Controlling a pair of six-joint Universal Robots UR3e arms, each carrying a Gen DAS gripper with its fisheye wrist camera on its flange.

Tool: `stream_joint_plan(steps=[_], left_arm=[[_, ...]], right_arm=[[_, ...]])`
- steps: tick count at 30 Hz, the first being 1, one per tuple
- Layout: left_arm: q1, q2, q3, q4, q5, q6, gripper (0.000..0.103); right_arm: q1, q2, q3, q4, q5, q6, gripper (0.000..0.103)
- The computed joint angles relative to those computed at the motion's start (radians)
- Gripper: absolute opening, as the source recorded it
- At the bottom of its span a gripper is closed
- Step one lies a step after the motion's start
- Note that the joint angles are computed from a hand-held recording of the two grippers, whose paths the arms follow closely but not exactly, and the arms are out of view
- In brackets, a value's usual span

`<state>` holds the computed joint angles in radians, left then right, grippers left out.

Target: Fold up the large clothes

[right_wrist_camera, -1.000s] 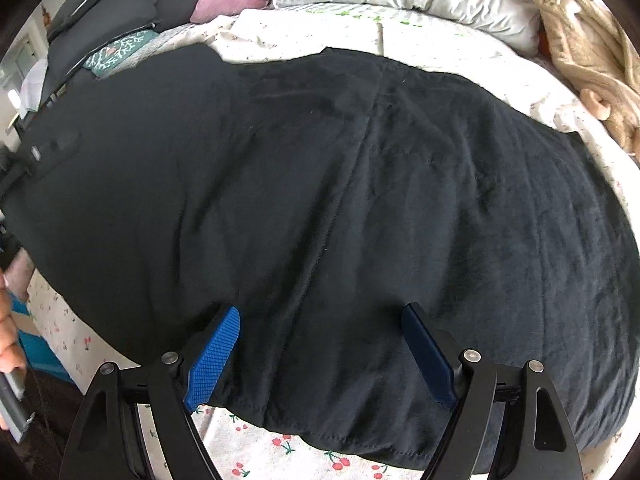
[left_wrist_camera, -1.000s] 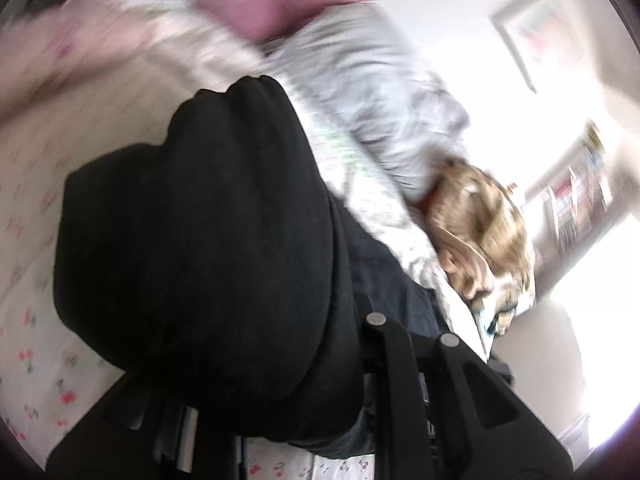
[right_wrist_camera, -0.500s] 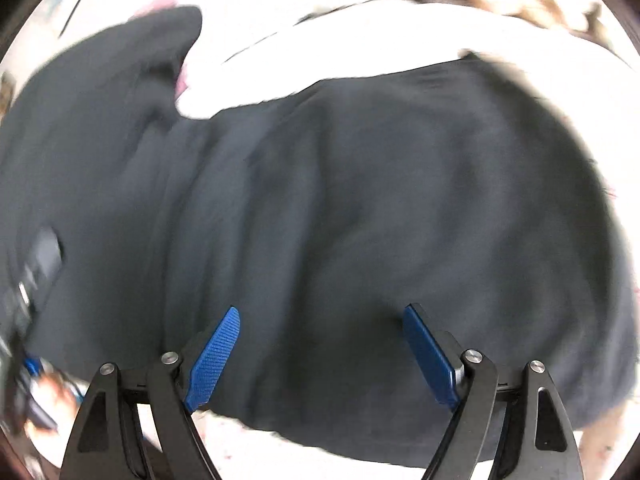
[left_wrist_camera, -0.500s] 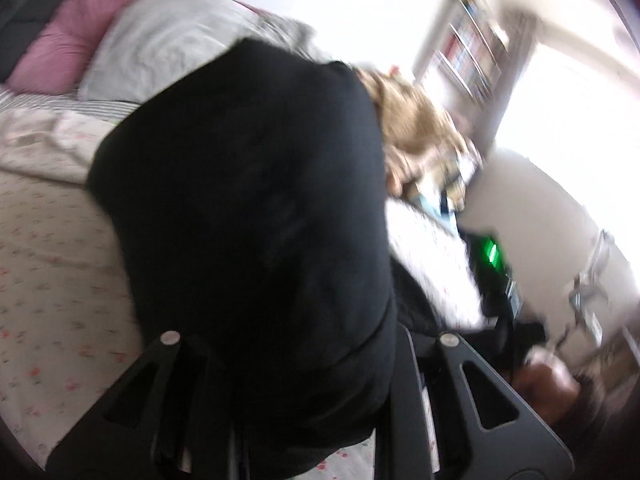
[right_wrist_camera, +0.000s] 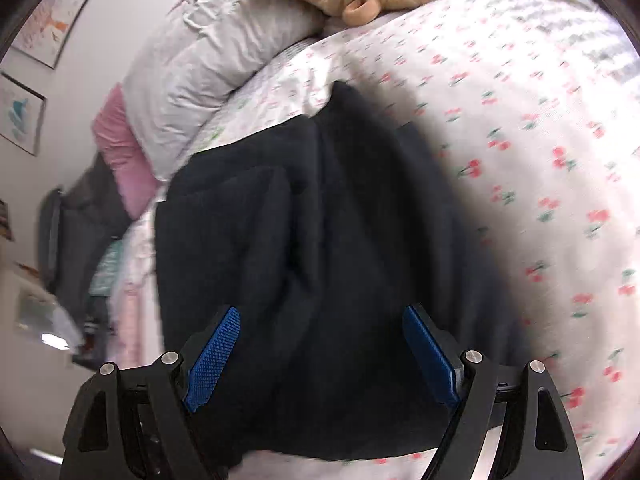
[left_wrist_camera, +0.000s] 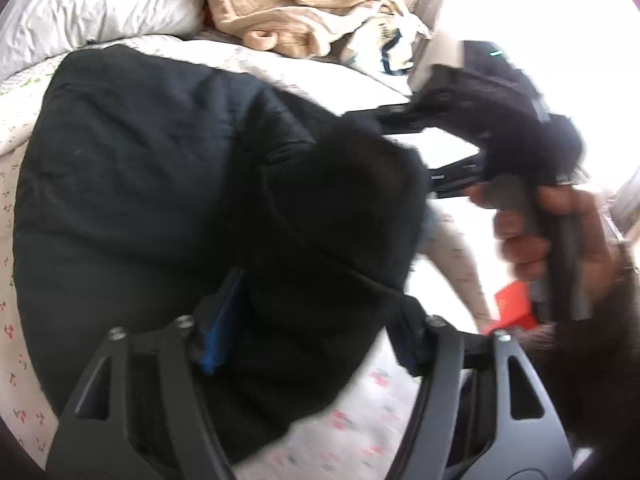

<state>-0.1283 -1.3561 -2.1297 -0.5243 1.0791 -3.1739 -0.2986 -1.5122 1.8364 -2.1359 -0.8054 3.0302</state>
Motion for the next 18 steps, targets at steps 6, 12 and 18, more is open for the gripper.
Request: stream_joint_plan(steps=[6, 12, 18], left_arm=[[0.110, 0.312, 0.008, -0.355, -0.120, 0.194, 0.074], [0.304, 0.480, -0.004, -0.485, -0.029, 0.220, 0.081], [0.444, 0.507, -0.103, -0.497, -0.010, 0.146, 0.066]], right_arm=[[0.007, 0.082, -0.071, 0.099, 0.120, -0.047, 0.085], [0.109, 0.147, -0.158, 0.200, 0.048, -0.058, 0.085], [0.202, 0.147, -0.198, 0.038, 0.022, -0.016, 0.038]])
